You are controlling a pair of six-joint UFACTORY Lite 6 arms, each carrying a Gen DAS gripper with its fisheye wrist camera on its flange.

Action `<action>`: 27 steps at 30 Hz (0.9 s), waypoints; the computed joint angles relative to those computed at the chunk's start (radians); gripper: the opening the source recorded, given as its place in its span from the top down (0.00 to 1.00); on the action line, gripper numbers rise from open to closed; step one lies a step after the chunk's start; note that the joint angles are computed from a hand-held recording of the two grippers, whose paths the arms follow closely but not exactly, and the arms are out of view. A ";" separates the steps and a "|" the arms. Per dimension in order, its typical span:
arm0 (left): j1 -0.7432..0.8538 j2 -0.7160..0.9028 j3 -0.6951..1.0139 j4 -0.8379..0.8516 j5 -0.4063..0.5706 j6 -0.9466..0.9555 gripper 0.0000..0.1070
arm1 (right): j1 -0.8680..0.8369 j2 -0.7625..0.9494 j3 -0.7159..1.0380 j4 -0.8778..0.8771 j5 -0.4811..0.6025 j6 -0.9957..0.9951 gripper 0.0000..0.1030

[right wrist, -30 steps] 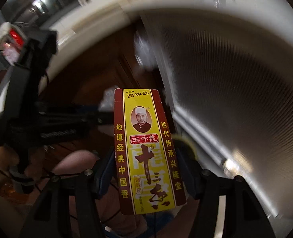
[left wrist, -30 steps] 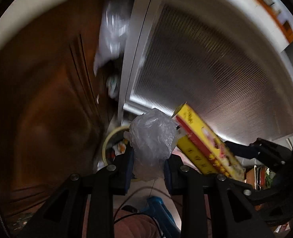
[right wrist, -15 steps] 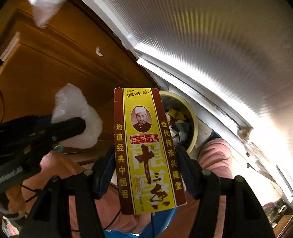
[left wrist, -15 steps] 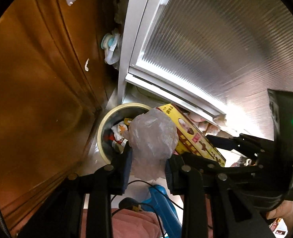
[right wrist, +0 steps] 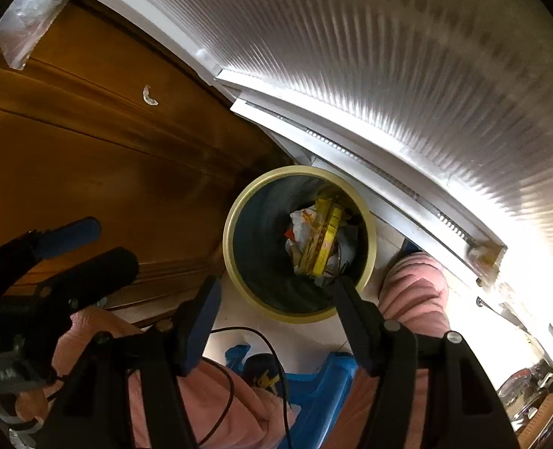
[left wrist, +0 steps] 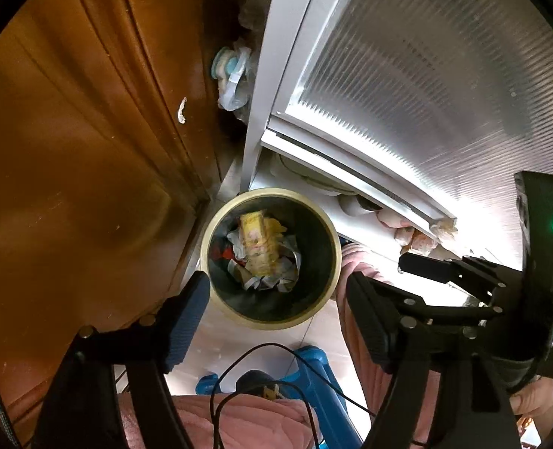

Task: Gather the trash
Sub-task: 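Open both tools over the bin to drop the bag and seasoning box, then raise both tools back over the cabinet top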

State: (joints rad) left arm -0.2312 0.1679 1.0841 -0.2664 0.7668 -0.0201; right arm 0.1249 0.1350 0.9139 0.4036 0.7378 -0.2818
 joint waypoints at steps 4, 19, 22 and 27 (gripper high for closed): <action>-0.007 -0.062 -0.015 0.016 0.017 -0.015 0.31 | -0.009 -0.074 -0.028 -0.004 0.008 -0.001 0.39; 0.020 -0.395 0.197 0.040 0.294 -0.095 0.27 | 0.056 -0.572 0.112 -0.109 0.350 0.086 0.39; 0.011 -0.386 0.354 0.076 0.364 -0.103 0.27 | 0.055 -0.582 0.247 -0.117 0.429 0.087 0.39; -0.028 -0.290 0.670 0.173 0.473 -0.158 0.27 | 0.035 -0.528 0.511 -0.112 0.509 0.072 0.39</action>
